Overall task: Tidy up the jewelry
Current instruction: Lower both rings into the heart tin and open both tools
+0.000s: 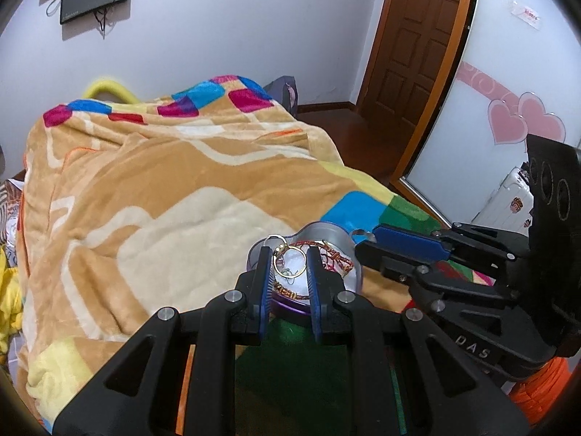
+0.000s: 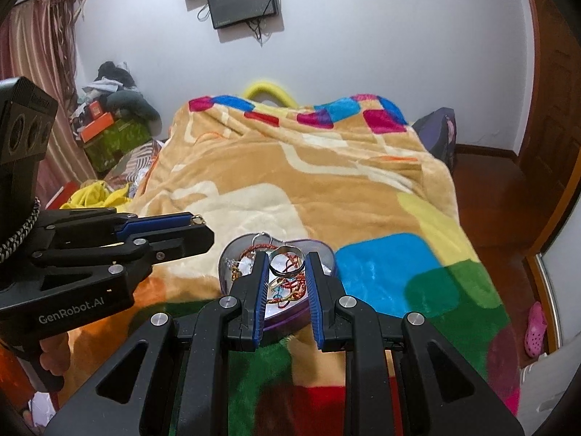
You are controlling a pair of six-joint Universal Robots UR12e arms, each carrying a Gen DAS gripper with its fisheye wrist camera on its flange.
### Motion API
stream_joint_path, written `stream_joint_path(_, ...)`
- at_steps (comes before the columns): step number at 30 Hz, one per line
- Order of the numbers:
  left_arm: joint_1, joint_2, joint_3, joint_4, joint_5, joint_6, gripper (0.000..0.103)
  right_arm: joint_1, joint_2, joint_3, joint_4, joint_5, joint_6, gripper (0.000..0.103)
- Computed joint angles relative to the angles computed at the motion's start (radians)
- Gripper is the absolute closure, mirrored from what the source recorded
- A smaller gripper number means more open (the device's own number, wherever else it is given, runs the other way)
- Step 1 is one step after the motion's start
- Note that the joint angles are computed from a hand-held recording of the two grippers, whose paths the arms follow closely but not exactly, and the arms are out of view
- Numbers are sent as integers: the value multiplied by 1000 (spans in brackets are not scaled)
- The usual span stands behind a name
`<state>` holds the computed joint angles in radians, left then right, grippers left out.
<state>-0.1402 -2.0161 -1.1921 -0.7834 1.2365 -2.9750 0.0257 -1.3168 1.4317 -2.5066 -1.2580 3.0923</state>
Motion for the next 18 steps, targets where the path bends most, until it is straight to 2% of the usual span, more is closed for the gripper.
stream_joint_path(10,4,-33,38,-72,-33,1,86,2,21,-22,59,3,-27,85)
stream_joint_path(18,4,-36,44,-82,-41,10,86,2,19,-24,61,-13,-25,85)
